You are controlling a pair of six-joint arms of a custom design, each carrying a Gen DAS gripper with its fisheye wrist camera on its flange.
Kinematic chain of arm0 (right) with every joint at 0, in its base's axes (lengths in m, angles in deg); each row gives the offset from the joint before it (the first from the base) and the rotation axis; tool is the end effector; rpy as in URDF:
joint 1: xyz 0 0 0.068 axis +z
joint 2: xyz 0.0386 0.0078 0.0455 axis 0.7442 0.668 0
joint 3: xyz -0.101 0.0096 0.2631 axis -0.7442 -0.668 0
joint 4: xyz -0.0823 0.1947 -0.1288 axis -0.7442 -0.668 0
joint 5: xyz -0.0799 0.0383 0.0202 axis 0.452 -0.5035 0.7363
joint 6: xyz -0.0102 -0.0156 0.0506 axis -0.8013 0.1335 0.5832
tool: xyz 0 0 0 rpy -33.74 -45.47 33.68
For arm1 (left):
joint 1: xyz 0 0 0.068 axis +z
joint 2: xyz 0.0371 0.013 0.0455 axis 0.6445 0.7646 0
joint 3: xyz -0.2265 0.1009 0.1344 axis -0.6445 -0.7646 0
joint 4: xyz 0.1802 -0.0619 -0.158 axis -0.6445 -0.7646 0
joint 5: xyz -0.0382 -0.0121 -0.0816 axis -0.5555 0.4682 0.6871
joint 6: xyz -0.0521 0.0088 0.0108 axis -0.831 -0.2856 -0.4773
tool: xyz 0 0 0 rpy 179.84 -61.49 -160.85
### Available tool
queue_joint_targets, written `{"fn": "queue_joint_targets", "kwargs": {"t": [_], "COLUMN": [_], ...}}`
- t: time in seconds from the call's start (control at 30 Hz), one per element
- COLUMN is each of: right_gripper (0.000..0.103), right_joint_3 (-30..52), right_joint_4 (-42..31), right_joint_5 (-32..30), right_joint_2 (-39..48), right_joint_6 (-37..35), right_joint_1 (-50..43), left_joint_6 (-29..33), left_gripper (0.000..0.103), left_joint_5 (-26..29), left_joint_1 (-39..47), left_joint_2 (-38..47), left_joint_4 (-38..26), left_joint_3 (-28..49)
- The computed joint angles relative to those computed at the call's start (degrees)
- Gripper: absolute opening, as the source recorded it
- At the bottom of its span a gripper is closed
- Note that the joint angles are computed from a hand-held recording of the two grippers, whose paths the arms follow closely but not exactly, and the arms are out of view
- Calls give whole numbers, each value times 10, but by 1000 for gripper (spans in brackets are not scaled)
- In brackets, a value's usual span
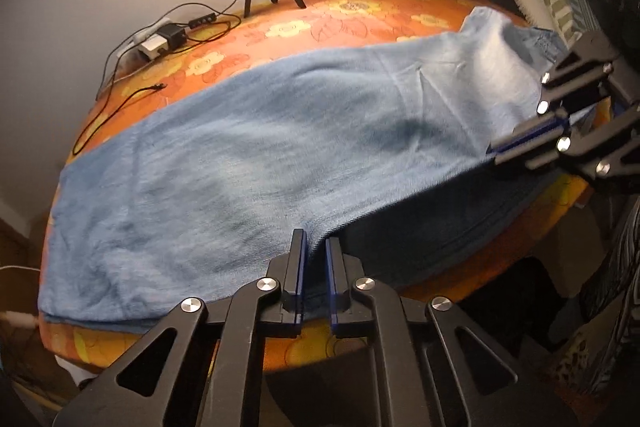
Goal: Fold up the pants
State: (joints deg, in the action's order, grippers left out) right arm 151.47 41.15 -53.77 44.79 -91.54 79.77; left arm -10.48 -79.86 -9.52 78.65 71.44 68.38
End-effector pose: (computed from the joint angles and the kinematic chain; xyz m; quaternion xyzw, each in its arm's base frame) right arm 0.2999 0.2018 0.0954 -0.5759 0.7819 0.1928 0.1406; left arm 0.1975 -0.2042 0.0868 -0.0369 0.9524 0.0584 0.2968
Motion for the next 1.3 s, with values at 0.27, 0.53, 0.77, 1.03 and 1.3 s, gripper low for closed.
{"fn": "queue_joint_targets", "kwargs": {"t": [0.27, 0.53, 0.77, 1.03, 1.3], "right_gripper": [5, 27, 38, 45, 51], "right_joint_3": [-32, -64, 10, 189, 256], "right_joint_4": [30, -13, -59, -61, -74], "right_joint_5": [12, -64, -91, 1, -46], "right_joint_2": [22, -31, -30, 93, 174], "right_joint_6": [7, -18, 35, 222, 305], "right_joint_1": [9, -111, -403, -577, -616], "left_joint_6": [-6, -27, 28, 97, 119], "left_gripper": [6, 17, 21, 21, 21], "left_joint_5": [18, 27, 34, 69, 81], "left_joint_1": [-26, -40, -12, -6, 2], "left_joint_2": [18, -49, -41, 75, 138], "left_joint_4": [5, 16, 30, -6, -44], "left_joint_3": [-7, -34, 33, 195, 295]}}
